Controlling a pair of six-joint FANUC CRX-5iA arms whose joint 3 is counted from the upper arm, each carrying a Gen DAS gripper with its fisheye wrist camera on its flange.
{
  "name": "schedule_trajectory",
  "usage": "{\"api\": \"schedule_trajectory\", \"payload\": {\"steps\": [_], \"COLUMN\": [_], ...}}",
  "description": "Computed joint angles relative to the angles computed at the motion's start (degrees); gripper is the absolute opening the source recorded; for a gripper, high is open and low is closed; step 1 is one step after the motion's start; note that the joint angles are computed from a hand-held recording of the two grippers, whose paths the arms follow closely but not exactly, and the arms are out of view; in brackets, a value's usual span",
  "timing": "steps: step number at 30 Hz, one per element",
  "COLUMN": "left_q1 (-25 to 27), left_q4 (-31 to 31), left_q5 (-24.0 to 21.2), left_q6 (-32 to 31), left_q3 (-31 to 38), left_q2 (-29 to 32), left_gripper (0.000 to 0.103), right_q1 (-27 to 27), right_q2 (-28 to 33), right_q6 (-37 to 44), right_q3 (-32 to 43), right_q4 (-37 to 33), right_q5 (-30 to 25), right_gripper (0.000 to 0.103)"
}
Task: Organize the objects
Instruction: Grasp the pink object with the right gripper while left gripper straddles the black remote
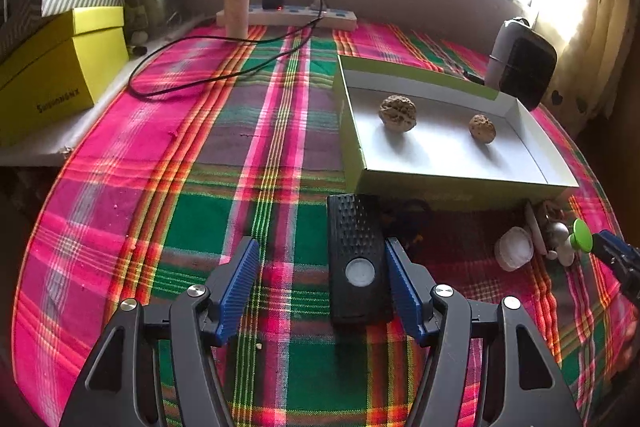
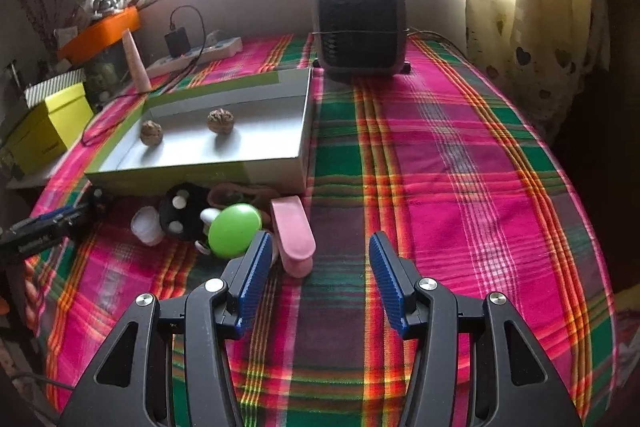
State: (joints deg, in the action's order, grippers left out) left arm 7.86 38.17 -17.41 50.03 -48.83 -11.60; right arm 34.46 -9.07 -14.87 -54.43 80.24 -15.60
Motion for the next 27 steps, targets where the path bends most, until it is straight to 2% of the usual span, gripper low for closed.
{"api": "schedule_trajectory", "payload": {"steps": [4, 10, 16, 19, 27], "left_q1": [0.0, 0.0, 0.0, 0.1, 0.0], "left_q4": [-0.3, -0.9, -1.2, -1.2, -1.2], "left_q5": [-0.1, -0.1, -0.2, -0.2, -0.1], "left_q6": [0.3, 0.8, 1.1, 1.0, 1.2], "left_q3": [0.0, 0.3, 0.4, 0.5, 0.7], "left_q2": [-0.1, 0.0, 0.1, 0.2, 0.5], "left_gripper": [0.062, 0.062, 0.062, 0.062, 0.062], "right_q1": [3.6, 3.4, 4.6, 3.7, 2.9], "right_q2": [1.8, 3.4, 5.9, 6.2, 6.4], "right_q6": [6.8, 12.4, 22.4, 23.4, 25.2], "right_q3": [1.8, 3.6, 6.6, 6.8, 7.3], "right_q4": [-6.2, -9.4, -17.7, -18.1, -20.6], "right_q5": [-5.8, -4.0, -4.0, -2.1, -1.6], "right_gripper": [0.052, 0.052, 0.052, 0.052, 0.052]}}
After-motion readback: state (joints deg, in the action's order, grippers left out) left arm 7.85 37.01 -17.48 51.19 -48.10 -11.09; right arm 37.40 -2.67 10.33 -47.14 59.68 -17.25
